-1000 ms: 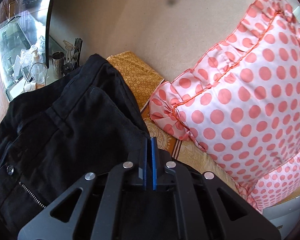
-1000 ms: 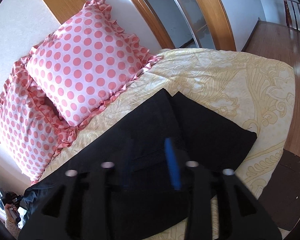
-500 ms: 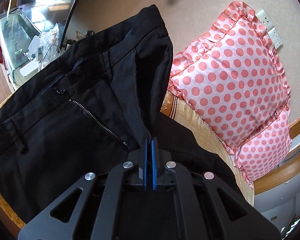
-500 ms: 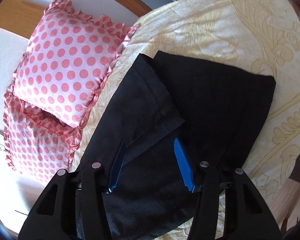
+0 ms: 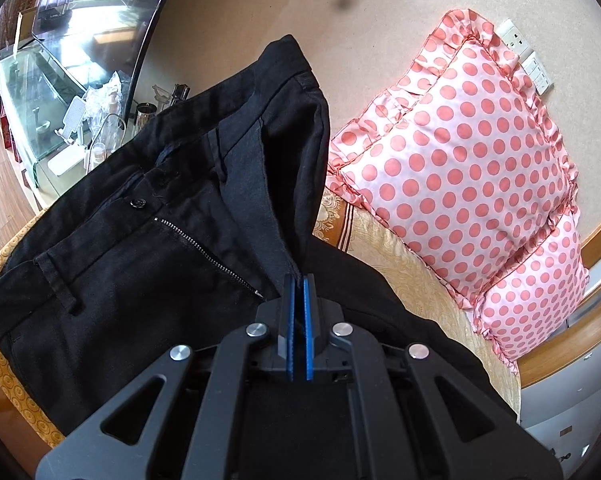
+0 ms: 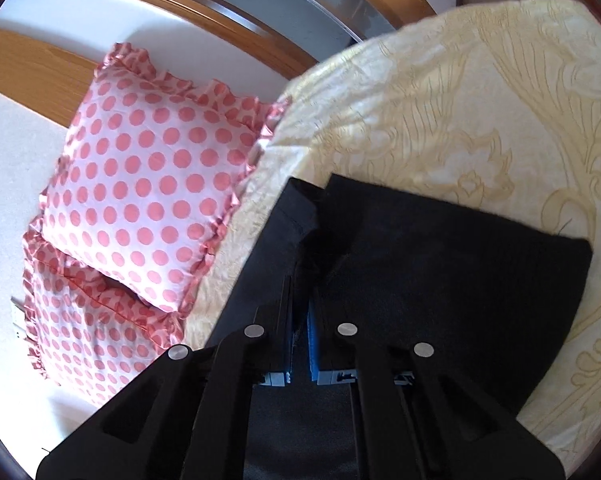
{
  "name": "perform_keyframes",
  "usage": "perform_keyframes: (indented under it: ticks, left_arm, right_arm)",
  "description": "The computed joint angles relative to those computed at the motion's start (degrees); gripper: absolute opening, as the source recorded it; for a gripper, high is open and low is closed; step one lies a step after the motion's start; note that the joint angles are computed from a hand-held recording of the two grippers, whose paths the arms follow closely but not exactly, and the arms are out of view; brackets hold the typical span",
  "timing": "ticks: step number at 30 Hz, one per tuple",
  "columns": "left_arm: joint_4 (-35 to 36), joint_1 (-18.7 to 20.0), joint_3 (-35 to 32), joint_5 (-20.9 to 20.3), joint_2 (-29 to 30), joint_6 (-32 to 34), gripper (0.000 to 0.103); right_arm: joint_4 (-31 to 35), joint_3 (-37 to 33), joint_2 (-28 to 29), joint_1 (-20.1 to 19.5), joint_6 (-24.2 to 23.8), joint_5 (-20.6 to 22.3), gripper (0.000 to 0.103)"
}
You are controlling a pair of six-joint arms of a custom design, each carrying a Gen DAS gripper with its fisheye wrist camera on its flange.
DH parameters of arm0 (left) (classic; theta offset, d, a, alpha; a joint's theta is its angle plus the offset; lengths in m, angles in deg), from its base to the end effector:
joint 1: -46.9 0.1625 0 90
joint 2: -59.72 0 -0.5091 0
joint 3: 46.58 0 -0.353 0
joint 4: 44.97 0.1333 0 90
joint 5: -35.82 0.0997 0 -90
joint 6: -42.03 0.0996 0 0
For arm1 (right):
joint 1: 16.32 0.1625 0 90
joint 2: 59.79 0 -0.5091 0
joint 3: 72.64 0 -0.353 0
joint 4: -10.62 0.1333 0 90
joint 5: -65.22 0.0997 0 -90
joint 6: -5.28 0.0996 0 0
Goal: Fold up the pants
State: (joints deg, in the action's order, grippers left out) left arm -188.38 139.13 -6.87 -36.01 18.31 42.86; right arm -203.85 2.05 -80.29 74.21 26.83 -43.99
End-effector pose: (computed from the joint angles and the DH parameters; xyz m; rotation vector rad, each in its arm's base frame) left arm 0.1981 -0.8623 0.5374 -0.2403 2.5094 -1.2996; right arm 0.1080 -0.8046 0.1166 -0.7467 -2.3971 1.8031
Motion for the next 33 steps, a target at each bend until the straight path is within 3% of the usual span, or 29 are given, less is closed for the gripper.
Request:
perform_keyframes:
  ticks: [7,13,16,22,27,33]
  left_arm:
    - [-11.82,-0.27,13.22,0.08,-6.12,1.5,0.003]
    - [-24.45,0.82,28.84,0.85,-12.18,0.08,0.003]
    - [-26.64,2.15,34.64,0.8,-14.11,-2.49,0.003]
    - [-29.52,4.33,39.68,0.36,-15.31,-6.62,0.004]
    - [-36.5,2.78,42.48,3.88,-15.16,-2.24,0.004]
    - [-39.94,2.57,45.39,4.52,-15.94,-1.49,0.004]
  right_arm:
    - [-13.63,7.27,-3.23,2.66,-8.77,-2.76,0.006]
    - [-14.29,11.62,-4.46,1.96,-7.57,-6.43,0.006]
    - [-12.38,13.08,-4.37,0.74,-4.49,-7.1,0.006]
    - [-10.67,14.01,-4.2,-0.57,-2.39,-6.48,0.006]
    - [-11.32,14.1,-4.23,-0.68,-2.72,-6.29,0.006]
    - [-11.75,14.18,-4.39,-0.32,-4.31,-8.14,0.006]
